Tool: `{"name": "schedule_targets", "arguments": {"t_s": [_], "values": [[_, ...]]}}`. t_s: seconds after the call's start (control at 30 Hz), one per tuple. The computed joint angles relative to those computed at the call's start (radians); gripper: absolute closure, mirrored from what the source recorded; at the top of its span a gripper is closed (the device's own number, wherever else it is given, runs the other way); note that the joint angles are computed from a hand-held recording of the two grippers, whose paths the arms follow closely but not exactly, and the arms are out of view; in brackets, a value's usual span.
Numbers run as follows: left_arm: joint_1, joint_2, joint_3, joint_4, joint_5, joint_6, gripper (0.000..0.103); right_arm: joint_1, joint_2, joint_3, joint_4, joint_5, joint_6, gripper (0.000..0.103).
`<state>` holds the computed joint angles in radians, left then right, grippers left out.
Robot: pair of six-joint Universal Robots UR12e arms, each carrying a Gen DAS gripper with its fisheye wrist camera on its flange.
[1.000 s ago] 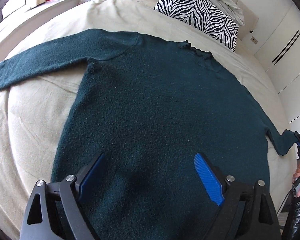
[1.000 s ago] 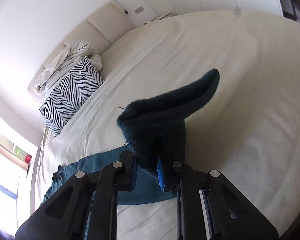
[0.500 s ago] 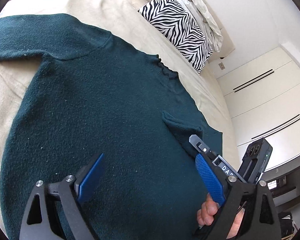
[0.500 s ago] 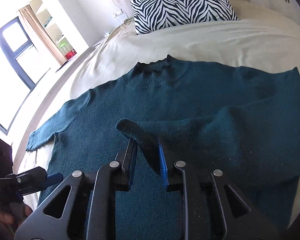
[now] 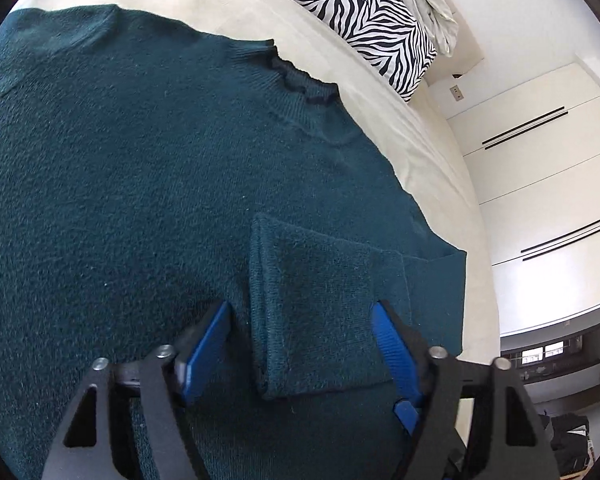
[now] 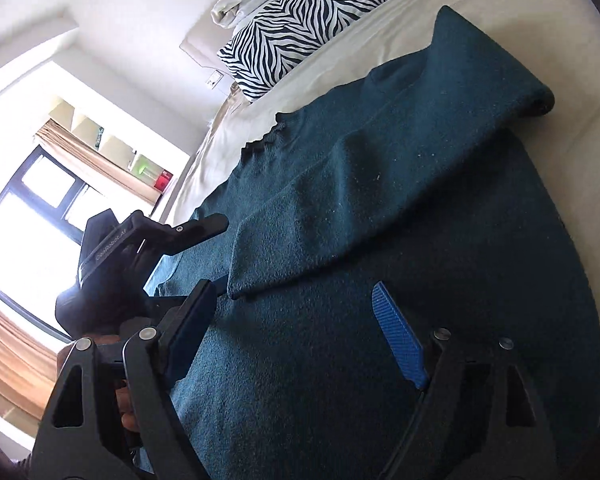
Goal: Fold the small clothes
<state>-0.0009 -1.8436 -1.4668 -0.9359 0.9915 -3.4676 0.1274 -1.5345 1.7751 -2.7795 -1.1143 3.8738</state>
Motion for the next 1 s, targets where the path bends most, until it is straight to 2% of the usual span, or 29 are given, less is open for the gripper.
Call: {"name": "schedule_targets", "arguments": {"t_s": [0.03, 0.1, 0.13, 0.2, 0.23, 0.33, 0.43, 0.6, 0.7, 0.77, 0.87, 0.93, 1.0], "values": [[-0.005, -0.005, 0.013, -0.025, 0.027, 0.016, 0.055, 0.009, -0.015, 0.026, -0.021, -0.009, 0.026, 0.022], [-0.009, -0.013, 0.034, -0.047, 0.057, 0.044, 0.086, 0.009, -0.046, 0.060, -0.034, -0.002, 0.058, 0.024], [-0.007, -0.015, 0.039, -0.042, 0.052, 0.054, 0.094, 0.000, -0.055, 0.079, -0.045, 0.007, 0.063, 0.024], [0.004, -0.011, 0.038, -0.007, 0.039, 0.050, 0.095, -0.004, -0.061, 0.110, -0.081, 0.014, 0.077, 0.024], [0.009, -0.005, 0.034, 0.031, 0.050, 0.045, 0.095, -0.012, -0.065, 0.105, -0.075, 0.021, 0.078, 0.024], [0.029, 0.010, 0.023, 0.145, 0.085, 0.022, 0.095, -0.024, -0.113, 0.194, -0.119, 0.035, 0.085, 0.024], [0.050, 0.009, 0.022, 0.235, 0.125, 0.002, 0.095, -0.031, -0.103, 0.190, -0.131, 0.038, 0.095, 0.024], [0.079, -0.014, 0.021, 0.228, 0.177, -0.008, 0.095, -0.053, -0.114, 0.217, -0.168, 0.049, 0.159, 0.024], [0.080, -0.035, 0.018, 0.209, 0.189, -0.002, 0.095, -0.066, -0.106, 0.217, -0.196, 0.056, 0.198, 0.024], [0.077, -0.044, 0.012, 0.205, 0.194, -0.004, 0.095, -0.066, -0.089, 0.195, -0.181, 0.049, 0.199, 0.024], [0.075, -0.047, -0.008, 0.252, 0.193, -0.020, 0.095, -0.071, -0.035, 0.160, -0.186, 0.098, 0.228, 0.024], [0.077, -0.047, -0.021, 0.282, 0.179, -0.038, 0.095, -0.079, -0.011, 0.138, -0.140, 0.105, 0.257, 0.024], [0.080, -0.044, -0.033, 0.303, 0.172, -0.039, 0.095, -0.082, -0.002, 0.138, -0.167, 0.068, 0.295, 0.024]]}}
